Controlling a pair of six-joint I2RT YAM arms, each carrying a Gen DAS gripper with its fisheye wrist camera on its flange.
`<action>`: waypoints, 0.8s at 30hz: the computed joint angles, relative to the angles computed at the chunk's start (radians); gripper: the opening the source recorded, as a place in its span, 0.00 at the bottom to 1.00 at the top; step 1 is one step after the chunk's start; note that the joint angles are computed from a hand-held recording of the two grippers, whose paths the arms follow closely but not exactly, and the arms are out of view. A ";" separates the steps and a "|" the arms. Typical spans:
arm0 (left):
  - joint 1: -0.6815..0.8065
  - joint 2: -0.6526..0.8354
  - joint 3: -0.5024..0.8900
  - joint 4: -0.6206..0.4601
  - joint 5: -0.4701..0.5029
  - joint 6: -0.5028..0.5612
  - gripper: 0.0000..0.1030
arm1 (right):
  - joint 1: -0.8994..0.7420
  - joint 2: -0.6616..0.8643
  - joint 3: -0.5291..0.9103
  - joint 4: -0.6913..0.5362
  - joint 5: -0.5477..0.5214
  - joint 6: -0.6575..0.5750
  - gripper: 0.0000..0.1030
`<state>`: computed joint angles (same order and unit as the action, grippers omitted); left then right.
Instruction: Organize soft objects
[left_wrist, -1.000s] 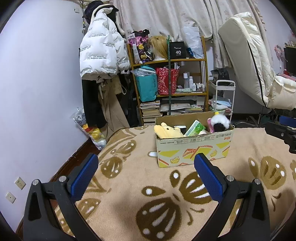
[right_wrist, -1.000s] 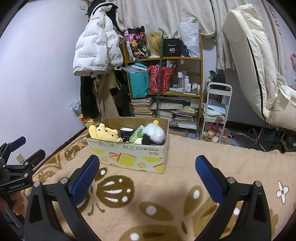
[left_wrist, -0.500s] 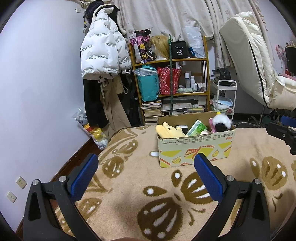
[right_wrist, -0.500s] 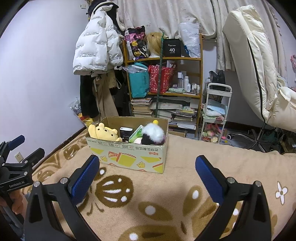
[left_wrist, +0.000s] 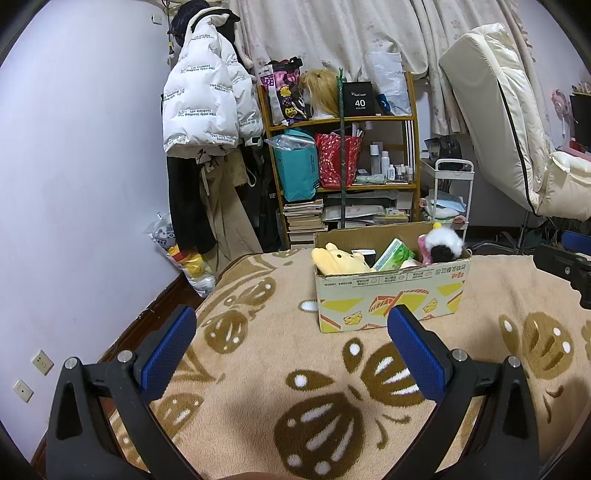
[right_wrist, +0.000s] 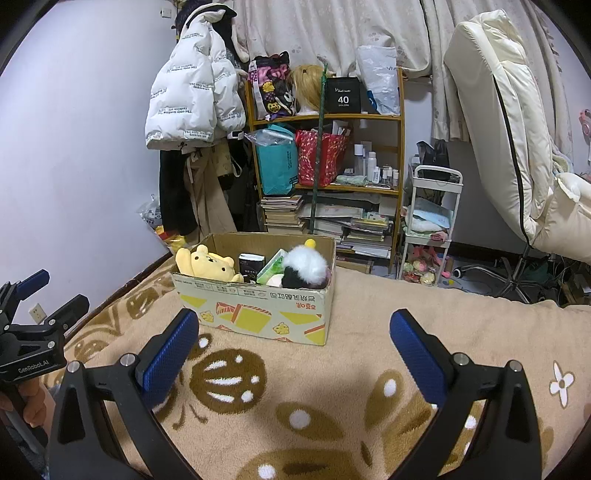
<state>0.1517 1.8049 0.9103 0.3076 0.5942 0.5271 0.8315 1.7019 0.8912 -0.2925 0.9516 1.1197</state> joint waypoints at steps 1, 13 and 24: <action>0.000 0.000 0.000 0.000 0.000 0.000 0.99 | 0.000 0.000 0.000 0.000 0.000 0.000 1.00; 0.000 0.004 0.007 -0.010 0.002 -0.001 0.99 | 0.001 0.002 0.002 -0.003 0.000 0.000 1.00; -0.007 0.005 0.005 -0.011 -0.009 -0.004 0.99 | -0.002 -0.001 0.003 -0.003 -0.002 -0.004 1.00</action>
